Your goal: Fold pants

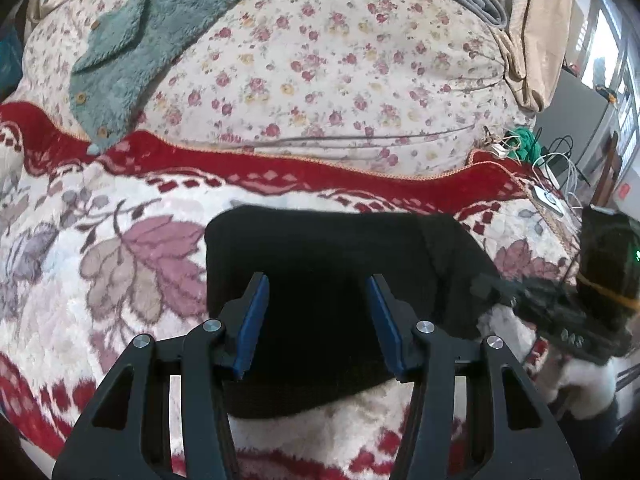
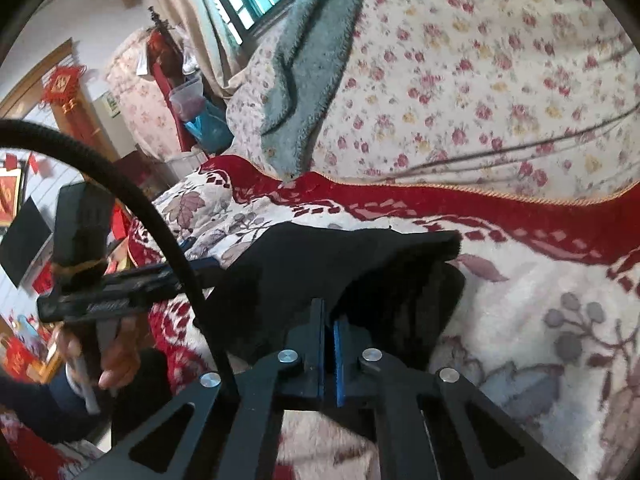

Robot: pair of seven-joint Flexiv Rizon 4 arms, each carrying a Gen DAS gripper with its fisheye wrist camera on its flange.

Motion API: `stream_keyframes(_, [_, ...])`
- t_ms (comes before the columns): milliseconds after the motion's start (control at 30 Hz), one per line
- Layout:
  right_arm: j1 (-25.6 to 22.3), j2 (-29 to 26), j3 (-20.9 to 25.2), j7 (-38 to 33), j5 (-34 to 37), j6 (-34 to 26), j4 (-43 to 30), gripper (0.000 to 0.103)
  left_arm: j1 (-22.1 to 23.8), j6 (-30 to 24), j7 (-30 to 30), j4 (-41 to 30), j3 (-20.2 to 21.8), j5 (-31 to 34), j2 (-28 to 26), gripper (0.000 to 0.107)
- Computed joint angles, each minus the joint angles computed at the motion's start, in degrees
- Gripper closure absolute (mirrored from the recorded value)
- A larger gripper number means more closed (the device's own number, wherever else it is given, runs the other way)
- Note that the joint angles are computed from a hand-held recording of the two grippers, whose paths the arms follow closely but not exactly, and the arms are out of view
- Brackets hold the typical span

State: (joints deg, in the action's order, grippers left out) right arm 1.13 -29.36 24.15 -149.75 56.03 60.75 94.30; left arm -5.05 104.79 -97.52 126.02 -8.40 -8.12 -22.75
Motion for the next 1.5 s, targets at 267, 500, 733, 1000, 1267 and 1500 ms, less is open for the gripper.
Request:
stream_keyframes(267, [0.56, -1.14, -0.80, 5.63, -4.42, 0.90, 2.16, 0.100, -6.93, -2.76, 1.12, -3.63, 6.58, -2.50, -3.84, 0.056])
stream_keyframes(500, [-0.10, 0.29, -0.44, 6.14, -5.26, 2.18, 4.40, 0.100, -10.14, -1.55, 2.22, -3.49, 9.49, -3.77, -4.37, 0.056])
stream_keyframes(733, [1.85, 3.25, 1.59, 4.94, -4.03, 14.96, 7.22, 0.067, -15.47, -2.66, 2.25, -3.70, 15.10, -6.33, -3.80, 0.056])
stream_keyframes(1000, [3.32, 2.69, 4.46, 6.99, -6.46, 19.68, 6.29, 0.062, -22.49, -2.23, 2.61, -3.44, 22.06, -9.04, -3.69, 0.056])
stream_keyframes(1267, [2.23, -0.93, 6.95, 12.81, -10.71, 20.12, 4.92, 0.062, -26.30, -1.30, 3.89, -2.28, 26.37, -12.30, -3.37, 0.056])
stream_keyframes(1500, [0.46, -2.68, 8.32, 18.05, -14.88, 24.01, 5.56, 0.050, -19.30, 0.41, 3.97, 0.29, 20.54, -13.06, -1.60, 0.056])
